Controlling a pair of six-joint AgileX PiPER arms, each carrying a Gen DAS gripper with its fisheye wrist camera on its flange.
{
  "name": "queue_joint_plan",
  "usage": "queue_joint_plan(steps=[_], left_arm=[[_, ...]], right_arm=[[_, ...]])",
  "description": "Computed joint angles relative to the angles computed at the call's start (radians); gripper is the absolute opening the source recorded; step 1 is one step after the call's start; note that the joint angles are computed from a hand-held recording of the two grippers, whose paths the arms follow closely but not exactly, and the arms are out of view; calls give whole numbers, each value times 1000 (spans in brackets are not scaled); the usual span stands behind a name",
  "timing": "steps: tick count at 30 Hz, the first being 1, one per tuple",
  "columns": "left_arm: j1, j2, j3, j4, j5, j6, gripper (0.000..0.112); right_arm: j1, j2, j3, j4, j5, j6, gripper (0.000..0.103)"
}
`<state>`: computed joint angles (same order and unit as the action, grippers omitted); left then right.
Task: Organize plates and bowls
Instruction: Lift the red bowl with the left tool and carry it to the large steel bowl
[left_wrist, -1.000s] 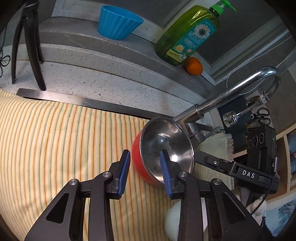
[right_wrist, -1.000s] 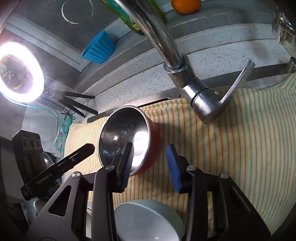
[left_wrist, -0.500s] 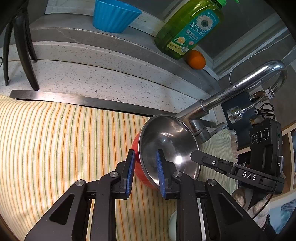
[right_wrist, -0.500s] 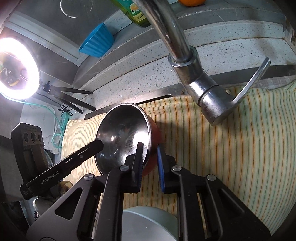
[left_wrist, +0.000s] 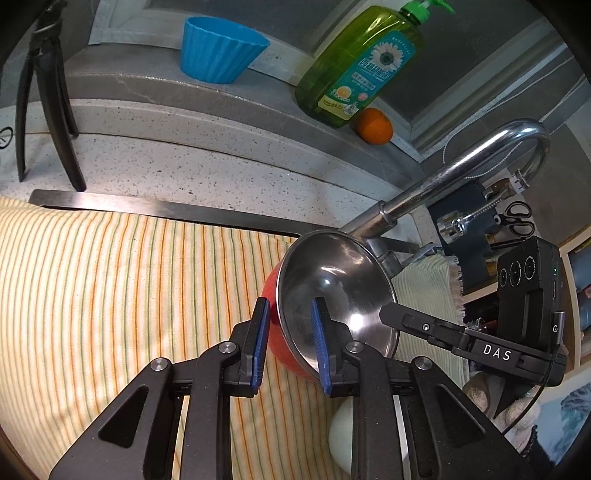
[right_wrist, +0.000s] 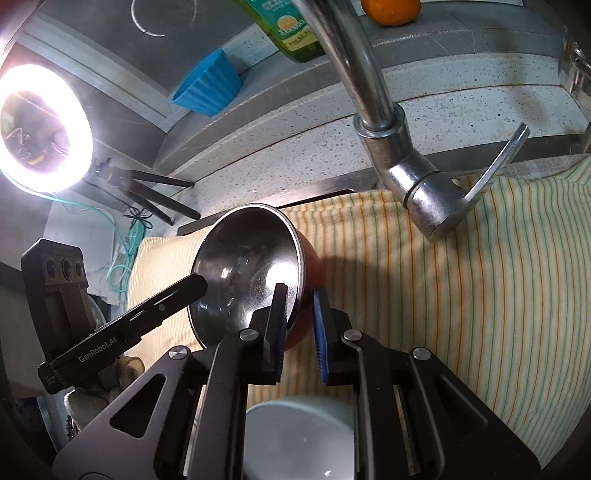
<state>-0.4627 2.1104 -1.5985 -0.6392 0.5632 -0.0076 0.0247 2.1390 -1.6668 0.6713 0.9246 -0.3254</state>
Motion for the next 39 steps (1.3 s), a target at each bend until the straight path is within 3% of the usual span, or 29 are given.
queue_joint_plan(steps=[16, 26, 39], left_arm=[[31, -387, 436, -139, -142, 168, 21], [62, -644, 694, -182, -181, 195, 21], [205, -932, 937, -125, -129, 133, 21]], right_arm=[[112, -262, 252, 52, -54, -55, 14], [229, -409, 402, 74, -95, -43, 14], [442, -434, 429, 72, -139, 11, 14]])
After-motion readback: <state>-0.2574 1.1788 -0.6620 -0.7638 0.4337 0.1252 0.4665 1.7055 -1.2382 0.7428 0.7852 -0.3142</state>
